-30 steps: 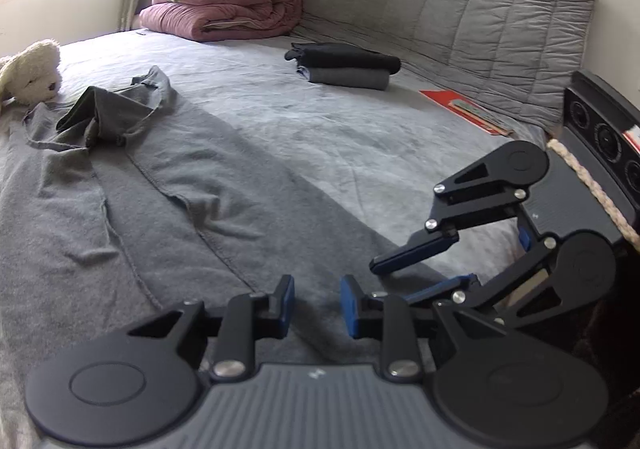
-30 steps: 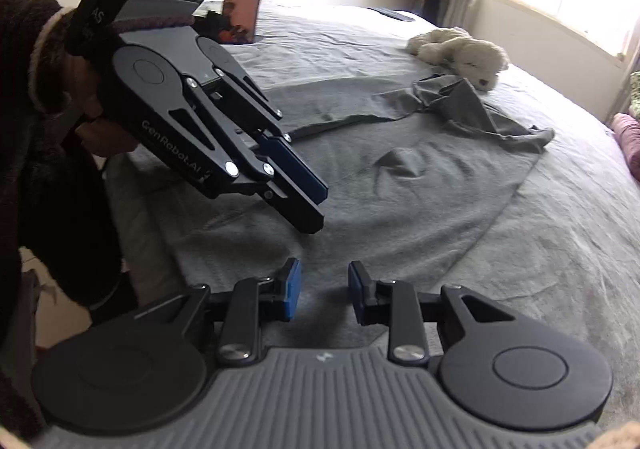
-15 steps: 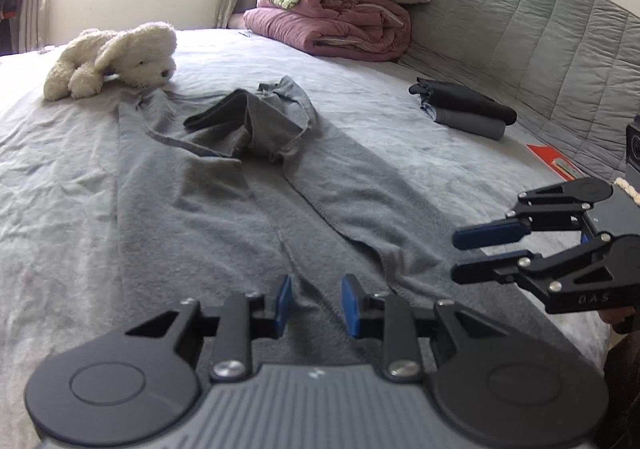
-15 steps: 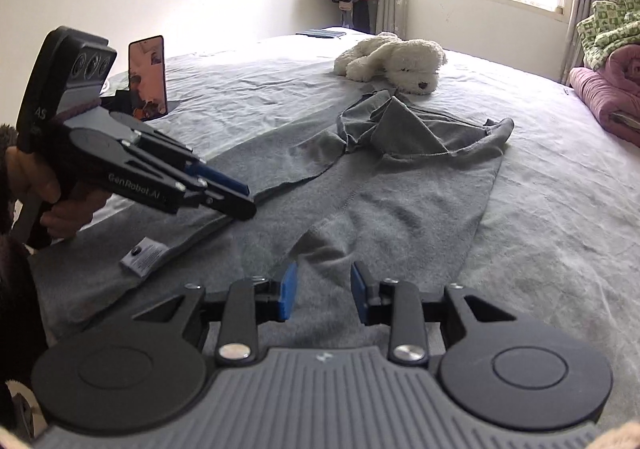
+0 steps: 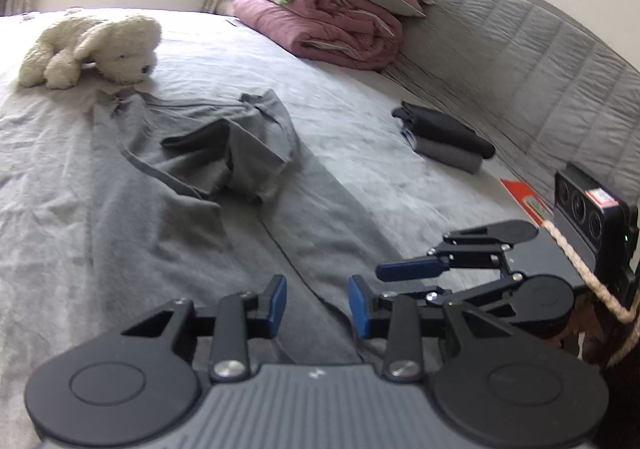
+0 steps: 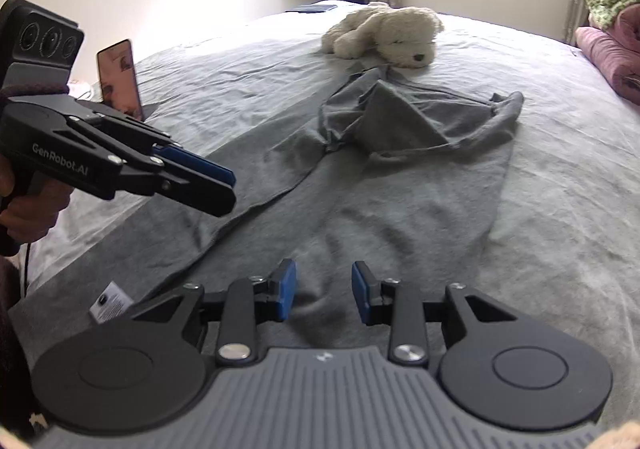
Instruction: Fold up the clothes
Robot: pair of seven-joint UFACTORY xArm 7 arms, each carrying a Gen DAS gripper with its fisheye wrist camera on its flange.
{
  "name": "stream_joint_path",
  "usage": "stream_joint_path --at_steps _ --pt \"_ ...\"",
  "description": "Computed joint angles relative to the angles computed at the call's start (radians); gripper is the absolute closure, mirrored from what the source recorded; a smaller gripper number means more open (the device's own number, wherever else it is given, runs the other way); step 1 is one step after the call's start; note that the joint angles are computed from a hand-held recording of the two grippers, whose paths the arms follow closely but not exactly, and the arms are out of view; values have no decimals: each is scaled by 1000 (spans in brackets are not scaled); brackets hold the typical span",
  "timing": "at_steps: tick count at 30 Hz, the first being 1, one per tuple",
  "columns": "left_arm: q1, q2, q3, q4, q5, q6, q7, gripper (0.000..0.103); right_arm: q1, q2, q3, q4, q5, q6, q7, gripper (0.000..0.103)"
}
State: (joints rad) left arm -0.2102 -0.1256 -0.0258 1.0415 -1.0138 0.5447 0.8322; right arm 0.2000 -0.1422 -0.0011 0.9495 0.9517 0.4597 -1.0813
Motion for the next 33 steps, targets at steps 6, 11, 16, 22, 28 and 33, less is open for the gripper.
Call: stream_joint_path --at_steps 6,11,16,22,28,33 --pt "29 120 -33 118 152 -91 -320 63 -34 89 15 102 -18 -50 149 63" --pt "44 170 -59 165 204 -139 -405 55 -62 144 40 155 -117 -88 323 59" --pt "94 221 -59 224 188 -81 -480 56 -96 191 54 222 -156 -63 429 59" --pt "185 376 -72 424 107 61 -548 63 -163 336 81 429 -124 -13 544 59" --pt "216 572 -126 663 174 143 -681 67 -238 549 136 723 -146 76 663 61" --pt "217 637 -155 721 244 119 -785 69 -251 762 149 1023 -257 190 876 63"
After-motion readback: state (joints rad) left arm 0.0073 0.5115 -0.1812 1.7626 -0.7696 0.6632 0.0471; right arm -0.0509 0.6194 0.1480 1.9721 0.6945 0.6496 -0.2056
